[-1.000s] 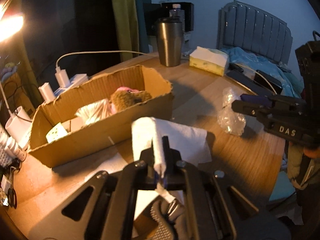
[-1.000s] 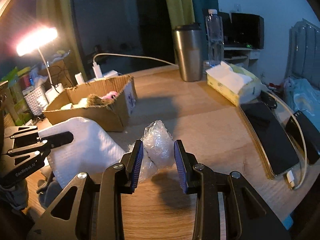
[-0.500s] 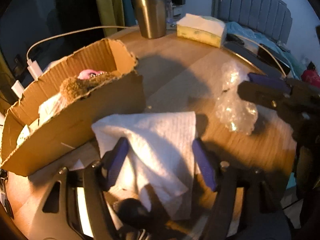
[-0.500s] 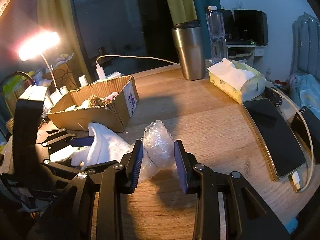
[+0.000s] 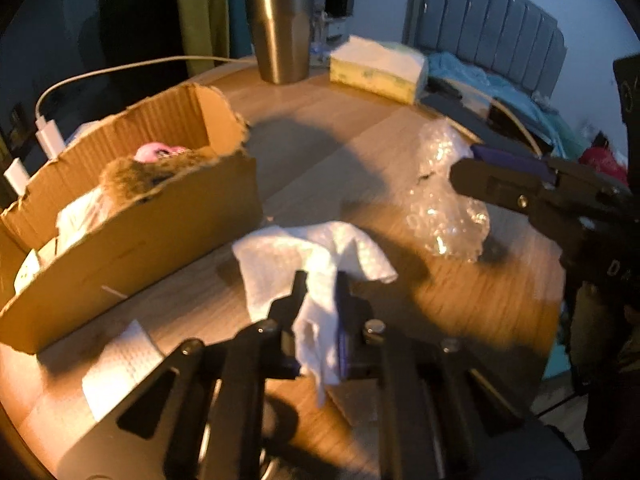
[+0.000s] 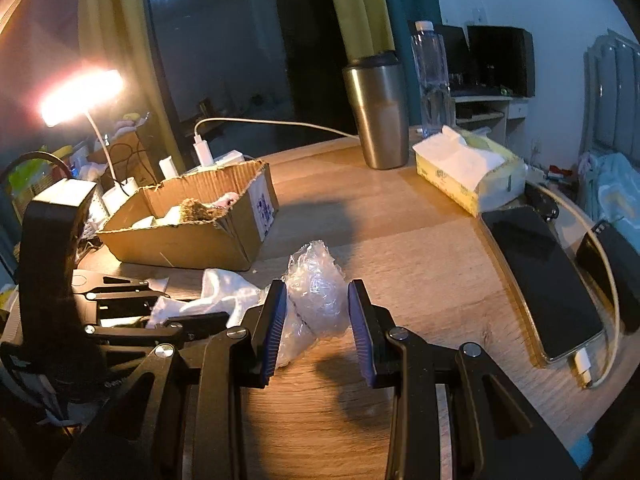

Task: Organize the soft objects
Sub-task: 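Grasp the clear bubble-wrap bag with the right gripper while the left gripper holds the towel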

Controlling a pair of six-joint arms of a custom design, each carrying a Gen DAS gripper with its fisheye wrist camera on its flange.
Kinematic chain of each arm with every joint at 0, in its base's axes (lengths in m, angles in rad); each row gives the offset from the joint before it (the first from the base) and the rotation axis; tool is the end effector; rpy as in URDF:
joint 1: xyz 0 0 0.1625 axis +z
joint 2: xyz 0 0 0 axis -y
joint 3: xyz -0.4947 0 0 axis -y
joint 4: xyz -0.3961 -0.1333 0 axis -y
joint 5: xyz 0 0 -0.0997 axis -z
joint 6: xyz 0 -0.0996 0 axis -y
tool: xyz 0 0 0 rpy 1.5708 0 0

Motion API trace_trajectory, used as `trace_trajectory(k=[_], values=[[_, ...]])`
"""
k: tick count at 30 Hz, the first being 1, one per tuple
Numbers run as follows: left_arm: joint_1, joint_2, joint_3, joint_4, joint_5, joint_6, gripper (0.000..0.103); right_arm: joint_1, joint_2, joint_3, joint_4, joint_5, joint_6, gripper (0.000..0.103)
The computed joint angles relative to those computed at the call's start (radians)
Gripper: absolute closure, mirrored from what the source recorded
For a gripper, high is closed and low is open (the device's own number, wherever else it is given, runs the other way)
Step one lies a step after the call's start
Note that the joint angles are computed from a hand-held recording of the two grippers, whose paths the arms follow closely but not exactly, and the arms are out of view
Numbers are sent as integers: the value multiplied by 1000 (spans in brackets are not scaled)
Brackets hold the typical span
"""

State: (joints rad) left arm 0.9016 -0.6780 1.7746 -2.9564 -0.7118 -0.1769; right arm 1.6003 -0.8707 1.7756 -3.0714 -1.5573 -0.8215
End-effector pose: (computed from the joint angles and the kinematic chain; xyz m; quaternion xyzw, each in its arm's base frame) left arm -0.2583 -0.6630 0.0865 0.1611 0.8872 -0.2886 0.3220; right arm 0.1553 -0.6976 0.2029 0.3964 -0.8699 0.2732 0.1072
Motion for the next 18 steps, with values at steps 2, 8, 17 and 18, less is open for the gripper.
trace_trajectory(k=[2,8,17,18], values=[[-12,-14,26,-52,2,20,91,7,-3,6,-12,-4,-5,69],[-54,-66,103,-194,32,49,91,35,-12,26,-38,-1,-26,69],[-89,-142,221,-391,104,74,91,94,-14,50,-70,-5,-66,69],[-91,-148,233,-408,111,75,91,102,-13,52,-72,-7,-71,69]])
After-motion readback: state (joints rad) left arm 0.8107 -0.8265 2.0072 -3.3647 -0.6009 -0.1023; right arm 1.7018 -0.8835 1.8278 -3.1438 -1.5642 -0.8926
